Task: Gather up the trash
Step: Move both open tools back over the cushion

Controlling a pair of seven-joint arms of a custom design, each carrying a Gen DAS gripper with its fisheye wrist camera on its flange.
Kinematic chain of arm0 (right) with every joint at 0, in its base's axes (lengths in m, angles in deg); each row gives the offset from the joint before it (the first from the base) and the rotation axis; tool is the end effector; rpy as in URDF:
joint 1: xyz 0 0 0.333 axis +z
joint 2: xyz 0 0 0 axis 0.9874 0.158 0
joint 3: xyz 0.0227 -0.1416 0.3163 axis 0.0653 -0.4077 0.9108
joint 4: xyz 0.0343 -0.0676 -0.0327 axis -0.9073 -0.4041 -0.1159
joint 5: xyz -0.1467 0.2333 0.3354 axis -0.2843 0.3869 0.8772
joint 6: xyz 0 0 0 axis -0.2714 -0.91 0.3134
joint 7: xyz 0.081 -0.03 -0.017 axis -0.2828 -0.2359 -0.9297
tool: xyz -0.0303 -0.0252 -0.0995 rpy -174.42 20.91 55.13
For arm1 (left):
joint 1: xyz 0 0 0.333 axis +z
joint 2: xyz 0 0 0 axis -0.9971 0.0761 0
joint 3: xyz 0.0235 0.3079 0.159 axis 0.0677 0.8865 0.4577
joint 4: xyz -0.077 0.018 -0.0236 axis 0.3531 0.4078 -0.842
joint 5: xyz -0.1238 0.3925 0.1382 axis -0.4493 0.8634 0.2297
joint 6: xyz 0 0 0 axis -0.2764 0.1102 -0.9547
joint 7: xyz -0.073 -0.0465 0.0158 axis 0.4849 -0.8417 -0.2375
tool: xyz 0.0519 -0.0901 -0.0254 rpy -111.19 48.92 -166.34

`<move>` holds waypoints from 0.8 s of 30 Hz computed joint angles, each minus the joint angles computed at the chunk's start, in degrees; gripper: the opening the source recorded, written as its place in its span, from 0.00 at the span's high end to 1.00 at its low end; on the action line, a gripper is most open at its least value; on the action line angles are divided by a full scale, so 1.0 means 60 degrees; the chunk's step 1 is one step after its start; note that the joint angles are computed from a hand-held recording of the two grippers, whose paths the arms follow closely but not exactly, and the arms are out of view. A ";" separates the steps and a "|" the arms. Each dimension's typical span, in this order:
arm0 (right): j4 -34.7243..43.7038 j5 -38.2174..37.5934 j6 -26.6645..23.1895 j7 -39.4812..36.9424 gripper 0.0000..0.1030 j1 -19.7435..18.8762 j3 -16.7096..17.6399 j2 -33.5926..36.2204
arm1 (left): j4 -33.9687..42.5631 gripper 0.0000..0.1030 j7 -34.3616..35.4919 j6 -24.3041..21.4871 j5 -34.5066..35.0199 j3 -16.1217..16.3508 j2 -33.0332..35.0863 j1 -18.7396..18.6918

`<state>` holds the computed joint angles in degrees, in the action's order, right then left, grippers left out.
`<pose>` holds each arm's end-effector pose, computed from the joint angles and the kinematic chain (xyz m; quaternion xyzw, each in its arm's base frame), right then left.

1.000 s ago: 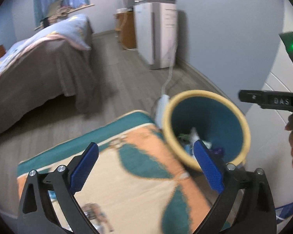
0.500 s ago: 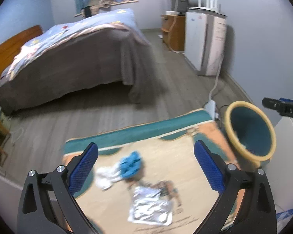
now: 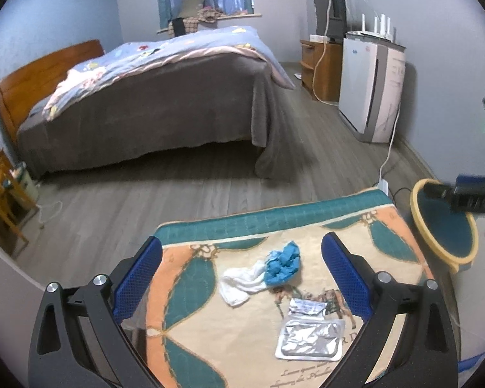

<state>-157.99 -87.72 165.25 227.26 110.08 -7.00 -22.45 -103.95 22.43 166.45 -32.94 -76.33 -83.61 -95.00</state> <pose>0.5160 0.3924 0.5595 -0.6163 0.7246 -0.2211 0.2147 0.4922 -0.1394 0.5670 -0.5499 0.7281 -0.2967 0.2819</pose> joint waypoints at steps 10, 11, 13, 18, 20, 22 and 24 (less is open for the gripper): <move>0.1358 0.0315 -0.0154 -0.0850 0.06 0.0666 -0.0231 0.1562 | 0.0489 0.05 0.0536 -0.0393 -0.0329 0.0386 0.0734 0.0339; 0.1542 0.0303 -0.0176 -0.0952 0.06 0.0761 -0.0286 0.1737 | 0.0584 0.05 0.0542 -0.0444 -0.0288 0.0356 0.0886 0.0455; 0.1899 0.0269 -0.0163 -0.1176 0.06 0.0951 -0.0411 0.2103 | 0.0734 0.05 0.0461 -0.0557 -0.0236 0.0273 0.1132 0.0650; 0.2770 0.0476 -0.0026 -0.1715 0.06 0.1333 -0.0716 0.2965 | 0.1112 0.05 0.0617 -0.0982 -0.0693 0.0314 0.1699 0.0888; 0.3114 0.0639 -0.0003 -0.2002 0.06 0.1455 -0.0820 0.3287 | 0.1171 0.05 0.0610 -0.0971 -0.0559 0.0227 0.1809 0.1023; 0.3454 0.0776 -0.0089 -0.2347 0.06 0.1585 -0.0920 0.3598 | 0.1242 0.05 0.0766 -0.1020 -0.0660 0.0218 0.1918 0.1044; 0.3702 0.0900 -0.0233 -0.2629 0.06 0.1704 -0.1025 0.3825 | 0.1325 0.05 0.0983 -0.1116 -0.0828 0.0218 0.2043 0.1051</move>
<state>-135.77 -82.32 163.86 211.49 120.30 -13.15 0.50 -96.00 28.33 159.76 -37.91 -75.02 -71.35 -88.70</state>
